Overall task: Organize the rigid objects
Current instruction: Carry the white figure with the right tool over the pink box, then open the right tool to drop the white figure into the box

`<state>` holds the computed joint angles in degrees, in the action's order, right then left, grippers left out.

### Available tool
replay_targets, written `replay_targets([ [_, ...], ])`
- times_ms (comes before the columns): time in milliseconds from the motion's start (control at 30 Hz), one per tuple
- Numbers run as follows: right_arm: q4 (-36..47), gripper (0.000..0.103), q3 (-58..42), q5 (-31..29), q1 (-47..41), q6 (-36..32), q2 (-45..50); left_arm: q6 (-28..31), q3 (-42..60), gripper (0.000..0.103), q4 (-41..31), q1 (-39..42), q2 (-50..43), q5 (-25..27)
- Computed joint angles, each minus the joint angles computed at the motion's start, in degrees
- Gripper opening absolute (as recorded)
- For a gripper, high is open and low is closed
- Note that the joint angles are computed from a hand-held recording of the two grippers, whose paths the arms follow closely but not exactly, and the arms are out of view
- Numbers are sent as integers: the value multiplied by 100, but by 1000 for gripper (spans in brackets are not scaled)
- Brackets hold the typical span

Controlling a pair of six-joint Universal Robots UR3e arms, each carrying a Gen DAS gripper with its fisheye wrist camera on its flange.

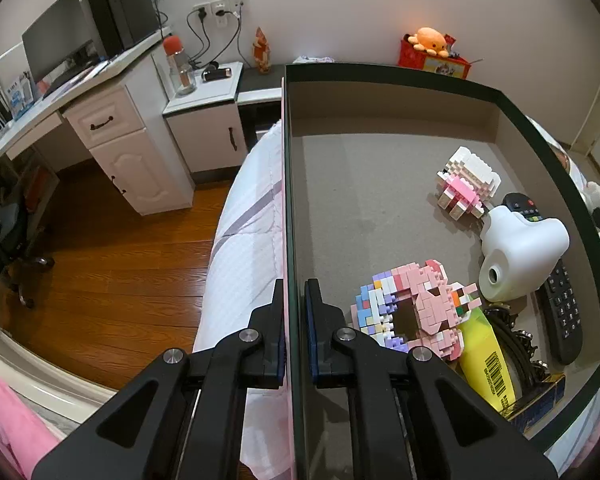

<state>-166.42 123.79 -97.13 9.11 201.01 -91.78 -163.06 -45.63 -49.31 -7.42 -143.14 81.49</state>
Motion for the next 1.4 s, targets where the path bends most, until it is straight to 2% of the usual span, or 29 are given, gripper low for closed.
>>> replay_targets([
  [300, 206, 46, -209, -248, 221, -83, -241, -18, -57, 7, 32, -8, 31, -27],
  [533, 297, 46, -763, -498, 555, -168, -83, -20, -71, 7, 48, -23, 33, -23],
  [967, 606, 46, -2685, -26, 786, -592, 1606, -61, -62, 7, 30, -8, 42, -69],
  [1033, 655, 46, -2958, 18, 789, -633, 1894, -46, -211, 7, 212, -36, 105, -15],
  [1400, 748, 46, -3347, 56, 828, -804, 2336, -152, -226, 7, 221, 18, 163, -58],
])
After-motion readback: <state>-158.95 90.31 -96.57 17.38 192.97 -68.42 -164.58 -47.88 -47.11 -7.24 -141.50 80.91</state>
